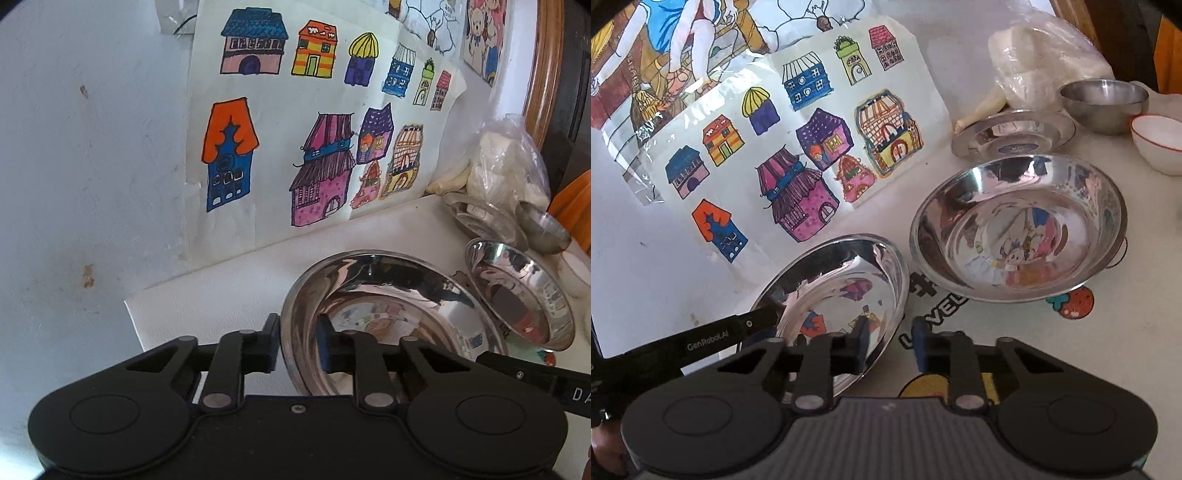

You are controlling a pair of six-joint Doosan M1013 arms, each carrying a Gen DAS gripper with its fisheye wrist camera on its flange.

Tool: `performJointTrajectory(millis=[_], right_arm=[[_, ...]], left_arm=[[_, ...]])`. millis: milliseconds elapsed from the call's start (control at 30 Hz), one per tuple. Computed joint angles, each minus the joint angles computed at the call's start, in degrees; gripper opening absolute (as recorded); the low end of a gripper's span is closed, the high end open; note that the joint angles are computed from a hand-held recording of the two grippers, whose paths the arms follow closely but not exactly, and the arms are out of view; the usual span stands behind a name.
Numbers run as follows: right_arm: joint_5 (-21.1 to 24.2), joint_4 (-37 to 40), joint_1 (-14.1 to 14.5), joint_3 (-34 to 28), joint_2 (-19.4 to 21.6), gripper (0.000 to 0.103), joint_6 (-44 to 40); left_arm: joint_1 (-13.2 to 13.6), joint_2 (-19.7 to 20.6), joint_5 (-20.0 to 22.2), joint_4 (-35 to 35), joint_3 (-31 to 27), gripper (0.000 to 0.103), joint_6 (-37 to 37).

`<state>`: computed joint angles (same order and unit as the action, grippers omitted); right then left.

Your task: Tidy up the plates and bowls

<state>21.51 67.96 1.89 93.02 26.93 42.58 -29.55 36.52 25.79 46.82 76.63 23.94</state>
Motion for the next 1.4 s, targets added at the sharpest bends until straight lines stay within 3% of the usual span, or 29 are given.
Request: performJointTrajectory(millis=[200, 367, 567, 833, 967, 1100, 1400], right_arm=[[-1.3, 0.6, 0.5, 0.8, -0.5, 0.018, -1.6], [-2.2, 5.1, 0.8, 2.2, -1.4, 0.018, -7.6], [-5.0, 18.8, 1.4, 4.7, -3.5, 0.018, -23.7], [-7.0, 43.7, 0.4, 7.1, -5.3, 0.018, -47.9], [-8.4, 55.5, -0.5, 7.6, -5.5, 0.018, -58.7], [-10.7, 62.6, -1.6, 6.9, -4.9, 0.018, -65.1], [-16.5, 67.1, -3.0, 4.2, -2.6, 0.019, -69.6]], left_arm=[[0.1, -0.5, 0.0, -0.3, 0.7, 0.01, -0.2], [-0.4, -1.7, -0.2, 5.1, 2.7, 0.009, -5.3], [-1.2, -3.4, -0.5, 13.5, 4.3, 0.009, -13.0], [-2.6, -2.6, -1.9, 17.9, 1.6, 0.01, -17.8], [-3.4, -0.7, -2.6, 16.6, -1.6, 0.011, -15.6], [-4.3, 1.9, -2.5, 11.9, -5.8, 0.011, -9.2], [-5.6, 7.6, 0.9, 0.2, -14.4, 0.012, 6.1]])
